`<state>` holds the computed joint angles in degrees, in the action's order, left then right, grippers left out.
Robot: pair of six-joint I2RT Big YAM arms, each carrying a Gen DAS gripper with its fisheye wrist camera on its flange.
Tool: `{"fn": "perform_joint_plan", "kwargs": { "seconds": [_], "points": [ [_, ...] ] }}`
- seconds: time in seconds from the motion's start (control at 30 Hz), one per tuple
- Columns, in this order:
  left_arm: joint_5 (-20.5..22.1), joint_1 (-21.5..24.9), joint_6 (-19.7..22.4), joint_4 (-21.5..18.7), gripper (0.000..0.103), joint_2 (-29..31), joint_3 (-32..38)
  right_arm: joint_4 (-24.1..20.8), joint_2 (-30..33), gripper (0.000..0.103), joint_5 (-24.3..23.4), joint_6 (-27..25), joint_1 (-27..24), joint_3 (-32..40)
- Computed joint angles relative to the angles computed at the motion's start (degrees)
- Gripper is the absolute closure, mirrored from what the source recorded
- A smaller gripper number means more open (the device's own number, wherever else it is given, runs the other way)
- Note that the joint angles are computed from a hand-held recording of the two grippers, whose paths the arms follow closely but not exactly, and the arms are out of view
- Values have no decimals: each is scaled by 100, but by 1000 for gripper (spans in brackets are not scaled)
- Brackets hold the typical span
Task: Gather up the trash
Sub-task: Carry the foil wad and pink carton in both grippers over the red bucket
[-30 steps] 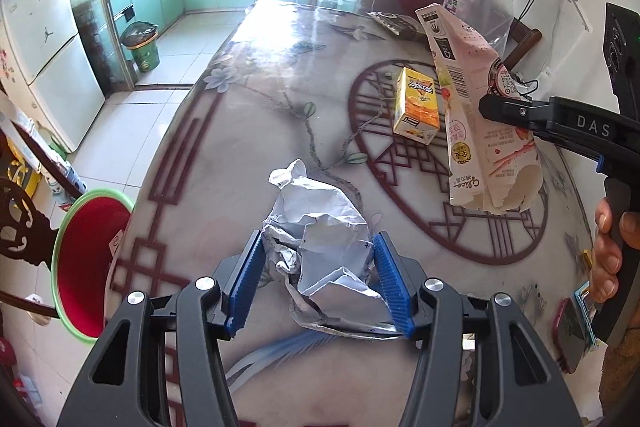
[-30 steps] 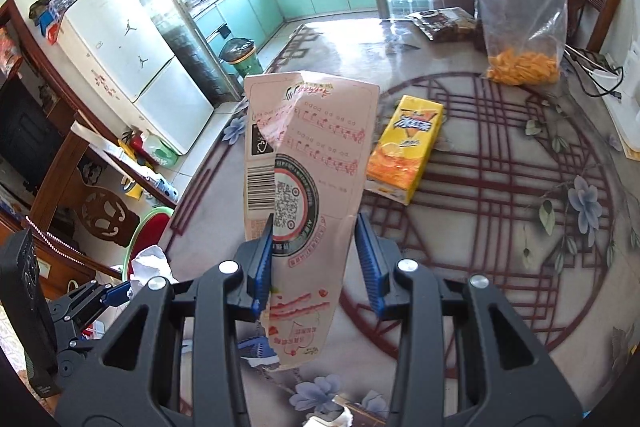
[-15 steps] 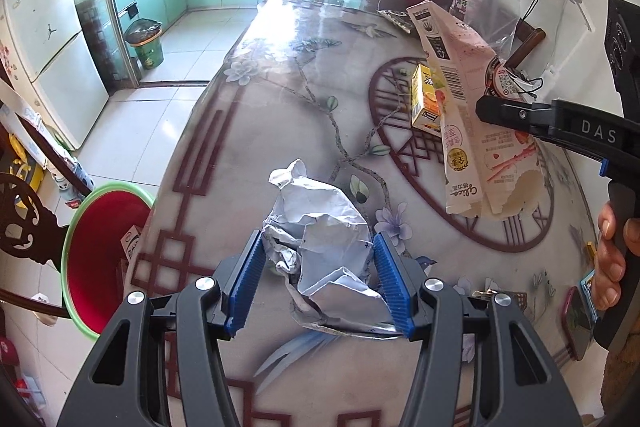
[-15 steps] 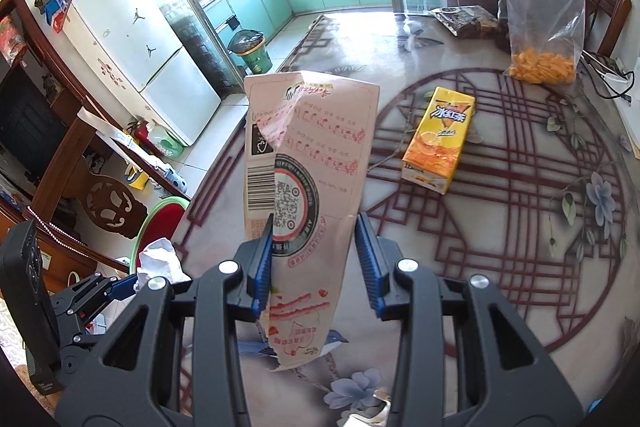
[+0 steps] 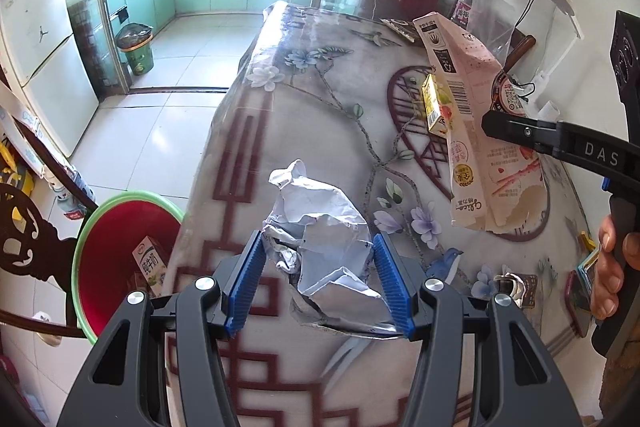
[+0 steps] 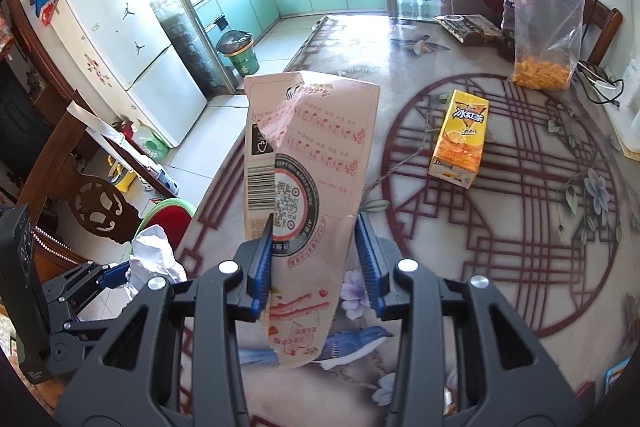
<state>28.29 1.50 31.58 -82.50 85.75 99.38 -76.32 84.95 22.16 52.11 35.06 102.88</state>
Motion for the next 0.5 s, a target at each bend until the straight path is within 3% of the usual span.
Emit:
{"fn": "perform_joint_plan", "kwargs": {
  "seconds": [0.23, 0.5],
  "points": [
    [149, 355, 542, -305, 50, 317, 317, -285, 489, 66, 202, 364, 290, 544],
    [207, 775, 831, -507, 50, 633, 613, -513, 1124, 66, 191, 464, 537, 1263]
  ]
}}
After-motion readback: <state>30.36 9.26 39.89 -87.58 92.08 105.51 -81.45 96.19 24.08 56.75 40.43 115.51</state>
